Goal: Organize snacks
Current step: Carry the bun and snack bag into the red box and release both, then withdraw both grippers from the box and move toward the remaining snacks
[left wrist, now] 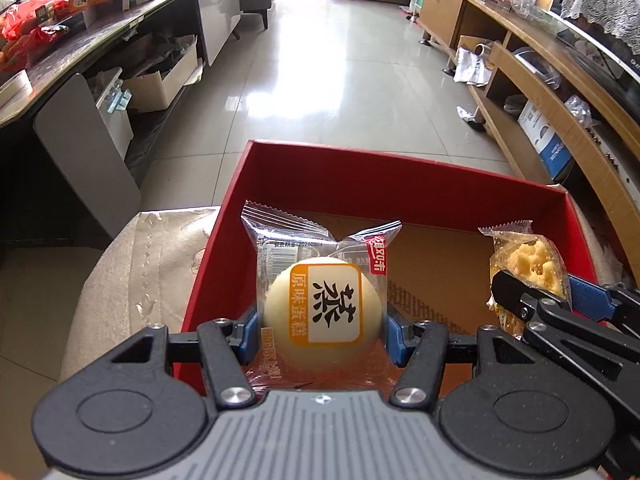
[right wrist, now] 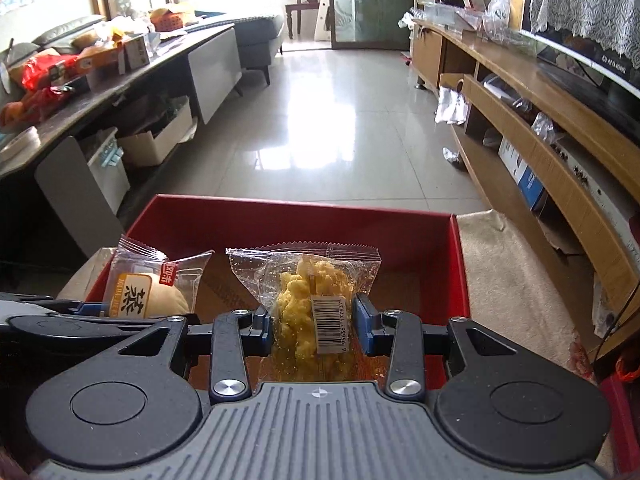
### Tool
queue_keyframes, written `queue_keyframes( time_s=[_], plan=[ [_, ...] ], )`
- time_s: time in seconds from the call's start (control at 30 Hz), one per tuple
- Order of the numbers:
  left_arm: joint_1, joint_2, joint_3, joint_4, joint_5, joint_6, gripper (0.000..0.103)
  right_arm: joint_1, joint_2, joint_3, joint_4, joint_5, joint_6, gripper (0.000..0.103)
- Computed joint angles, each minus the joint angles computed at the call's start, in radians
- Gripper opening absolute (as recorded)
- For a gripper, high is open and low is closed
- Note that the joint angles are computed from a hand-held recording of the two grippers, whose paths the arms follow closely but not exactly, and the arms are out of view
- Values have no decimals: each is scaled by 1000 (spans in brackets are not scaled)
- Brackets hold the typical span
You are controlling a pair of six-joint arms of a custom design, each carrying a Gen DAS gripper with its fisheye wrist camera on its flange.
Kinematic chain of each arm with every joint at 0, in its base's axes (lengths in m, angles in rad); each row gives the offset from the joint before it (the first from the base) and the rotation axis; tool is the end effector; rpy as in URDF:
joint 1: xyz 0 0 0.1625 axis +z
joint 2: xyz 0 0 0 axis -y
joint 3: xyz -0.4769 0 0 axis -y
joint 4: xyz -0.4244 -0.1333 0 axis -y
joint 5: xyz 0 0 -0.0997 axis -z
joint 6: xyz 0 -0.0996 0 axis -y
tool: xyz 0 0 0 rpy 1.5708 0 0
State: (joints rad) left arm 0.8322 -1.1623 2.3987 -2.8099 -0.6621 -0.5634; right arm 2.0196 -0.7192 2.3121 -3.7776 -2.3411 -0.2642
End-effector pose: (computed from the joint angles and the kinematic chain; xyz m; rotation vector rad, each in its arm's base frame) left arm -0.1319 -0.4595 0.1383 0.2023 2.3205 -0.6919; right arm 0.2624 -0.3976 0.0514 0.5279 -2.2680 0.8153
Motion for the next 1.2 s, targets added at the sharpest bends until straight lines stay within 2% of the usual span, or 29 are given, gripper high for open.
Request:
queue_keyframes(
  time_s=[0.2,0.43,0.67,1.2],
  plan=[
    [13,21,-10,20,-10,-11,55,-17,15,-5,10,-11,-5,46],
    [2,26,-7,8,18,3,56,-24,21,-10,19,-15,0,49],
    [0,13,-4,26,24,-15,59,-14,36,-19,-24,-55,-22,65],
    [-67,-77,51,42,20,-72,63,51,6,-6,-73,-104,-43,70]
  ],
)
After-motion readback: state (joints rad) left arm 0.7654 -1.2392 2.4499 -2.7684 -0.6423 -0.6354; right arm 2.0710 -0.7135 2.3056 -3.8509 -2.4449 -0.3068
